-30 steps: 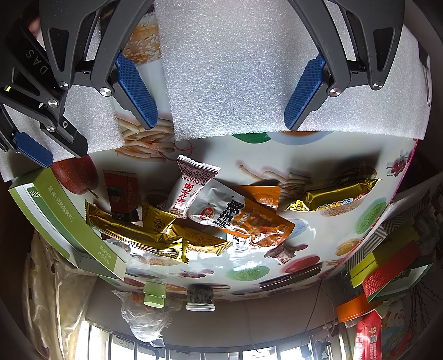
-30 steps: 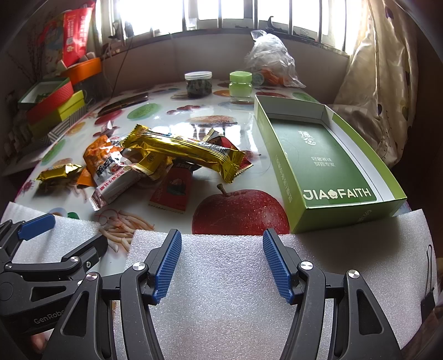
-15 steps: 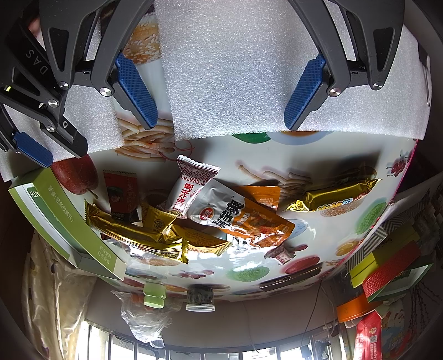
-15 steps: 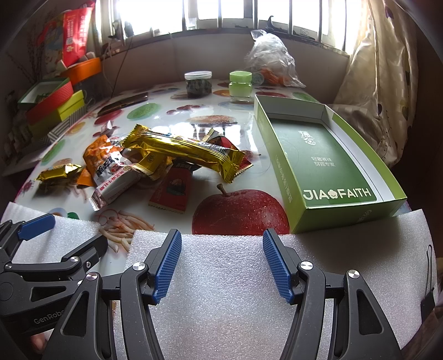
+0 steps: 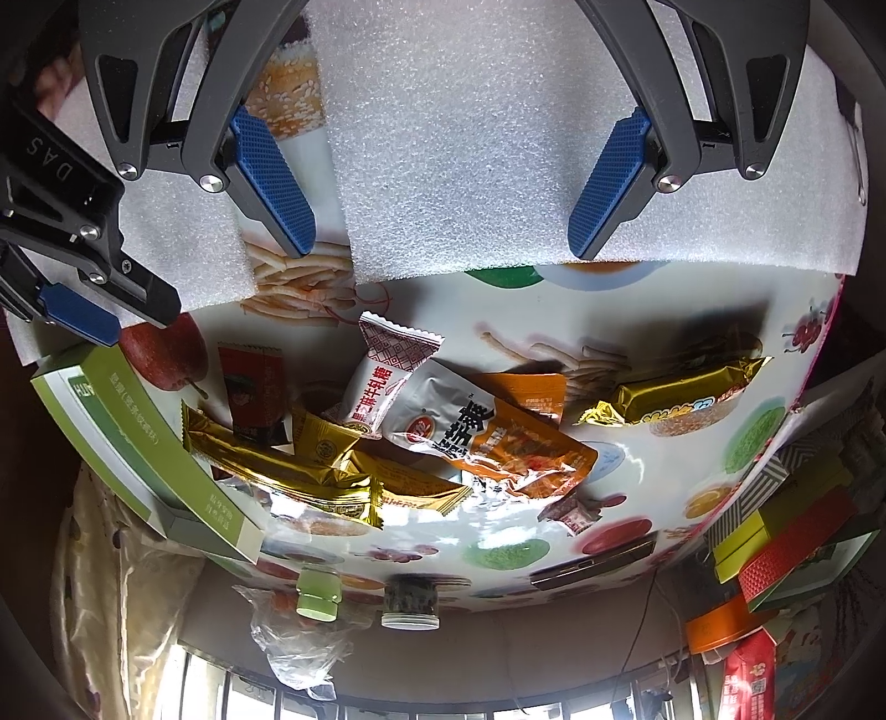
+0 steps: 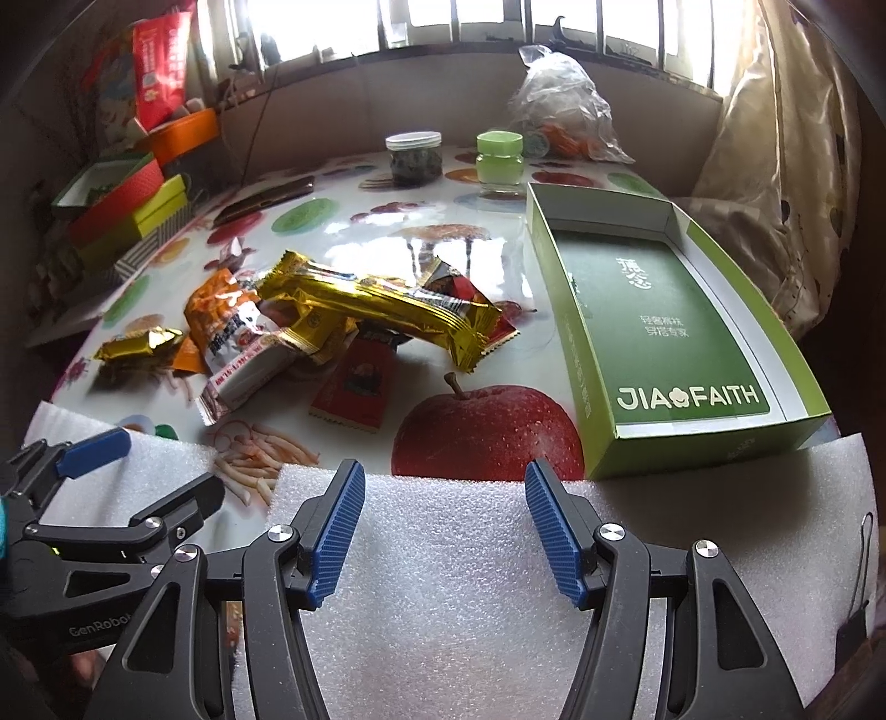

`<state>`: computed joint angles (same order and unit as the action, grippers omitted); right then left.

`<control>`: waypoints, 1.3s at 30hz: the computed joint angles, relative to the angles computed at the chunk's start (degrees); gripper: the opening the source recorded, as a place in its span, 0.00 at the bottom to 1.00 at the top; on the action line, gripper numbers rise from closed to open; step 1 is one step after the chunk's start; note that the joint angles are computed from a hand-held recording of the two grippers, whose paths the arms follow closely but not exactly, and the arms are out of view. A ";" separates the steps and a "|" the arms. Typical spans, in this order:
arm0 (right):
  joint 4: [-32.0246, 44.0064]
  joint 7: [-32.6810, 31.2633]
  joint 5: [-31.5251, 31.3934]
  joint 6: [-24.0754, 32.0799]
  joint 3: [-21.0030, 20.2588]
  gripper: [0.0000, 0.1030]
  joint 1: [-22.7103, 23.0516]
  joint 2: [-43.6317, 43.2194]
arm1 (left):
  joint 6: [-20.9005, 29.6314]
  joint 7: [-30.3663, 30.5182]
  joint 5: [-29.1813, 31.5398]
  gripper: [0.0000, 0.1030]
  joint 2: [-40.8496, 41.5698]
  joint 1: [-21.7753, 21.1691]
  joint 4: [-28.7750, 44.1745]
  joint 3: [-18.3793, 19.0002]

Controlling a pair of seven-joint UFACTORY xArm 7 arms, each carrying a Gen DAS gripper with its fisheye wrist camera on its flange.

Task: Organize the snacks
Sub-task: 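Grasp the white-and-red candy bar with left tool while right tool grasps gold bar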

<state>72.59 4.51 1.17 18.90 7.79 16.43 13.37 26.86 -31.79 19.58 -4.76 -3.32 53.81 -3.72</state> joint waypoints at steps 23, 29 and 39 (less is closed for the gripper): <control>26.03 -24.65 7.66 12.69 4.10 0.55 -1.87 15.20 | -0.54 22.32 -25.34 0.71 7.25 -0.21 10.28 1.78; 29.29 -26.14 7.72 15.17 3.12 0.51 -0.81 17.59 | 1.52 23.12 -25.82 0.58 9.31 -0.21 12.63 1.67; 31.23 -26.75 9.37 17.60 3.17 0.32 -0.88 18.89 | 2.88 25.66 -28.09 0.32 10.66 -0.10 14.05 1.26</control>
<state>103.82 -22.24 10.54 36.49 10.96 15.55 32.27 29.73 -6.13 -8.50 5.90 -3.43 67.86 -2.46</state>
